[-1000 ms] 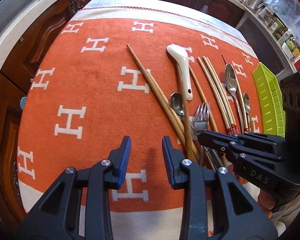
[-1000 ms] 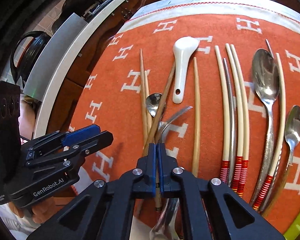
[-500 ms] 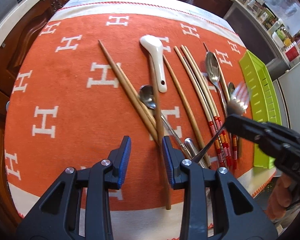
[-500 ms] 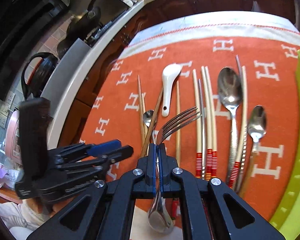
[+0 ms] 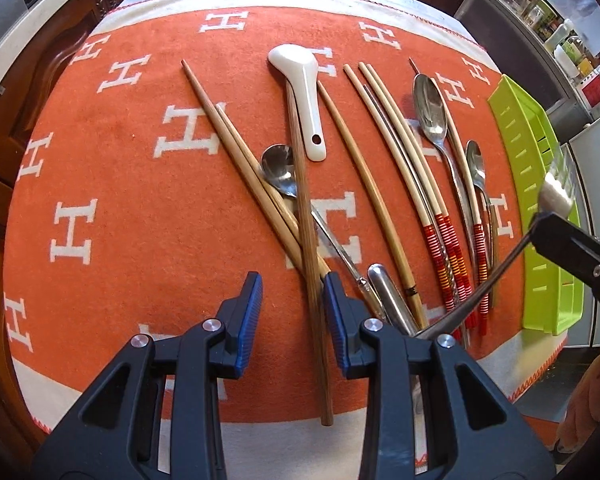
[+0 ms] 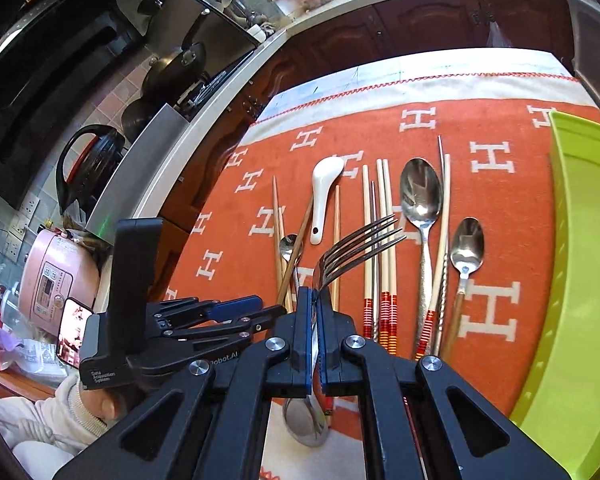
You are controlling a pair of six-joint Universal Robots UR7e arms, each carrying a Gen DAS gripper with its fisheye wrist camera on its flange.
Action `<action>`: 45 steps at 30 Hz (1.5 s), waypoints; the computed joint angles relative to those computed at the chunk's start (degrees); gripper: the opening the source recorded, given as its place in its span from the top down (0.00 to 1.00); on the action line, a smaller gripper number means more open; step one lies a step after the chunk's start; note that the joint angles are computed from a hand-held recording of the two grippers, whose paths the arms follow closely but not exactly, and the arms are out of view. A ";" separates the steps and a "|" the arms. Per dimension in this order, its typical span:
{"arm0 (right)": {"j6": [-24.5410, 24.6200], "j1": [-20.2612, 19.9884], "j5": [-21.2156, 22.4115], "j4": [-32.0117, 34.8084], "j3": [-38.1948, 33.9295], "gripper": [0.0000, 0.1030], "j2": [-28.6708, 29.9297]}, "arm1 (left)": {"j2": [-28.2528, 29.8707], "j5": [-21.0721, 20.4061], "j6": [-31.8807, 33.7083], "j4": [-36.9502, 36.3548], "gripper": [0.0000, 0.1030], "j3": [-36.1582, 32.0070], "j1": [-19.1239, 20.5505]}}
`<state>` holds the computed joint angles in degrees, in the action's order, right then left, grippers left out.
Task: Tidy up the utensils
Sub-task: 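Carry the fork into the green tray and open the right tool while the left tool grasps the wooden chopstick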
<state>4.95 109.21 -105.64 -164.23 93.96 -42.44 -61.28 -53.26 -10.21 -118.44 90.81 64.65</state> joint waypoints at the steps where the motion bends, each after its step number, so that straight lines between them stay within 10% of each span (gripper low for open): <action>1: 0.14 -0.01 0.11 -0.47 0.75 0.98 -0.64 | -0.06 -0.65 0.04 -0.04 0.78 -0.04 0.11; 5: 0.53 0.12 -0.02 -2.02 1.59 0.98 -0.92 | -0.65 -2.97 0.19 -0.31 0.94 0.24 0.39; 23: 1.40 0.22 -1.49 -10.23 10.61 0.98 -9.13 | -5.88 -7.49 -0.03 -2.60 0.95 2.58 -1.92; 35: 2.63 1.00 -14.43 -13.17 16.96 0.98 -20.11 | -5.73 -3.42 -0.05 -1.80 0.96 3.69 -4.09; 45: 1.57 0.76 -24.71 2.57 13.87 0.98 -21.70 | -3.72 -3.79 -0.77 0.82 0.96 2.44 -2.83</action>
<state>6.51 109.97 -130.36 -161.66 107.83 -64.14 -65.00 -57.05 -10.98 -117.62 93.25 61.82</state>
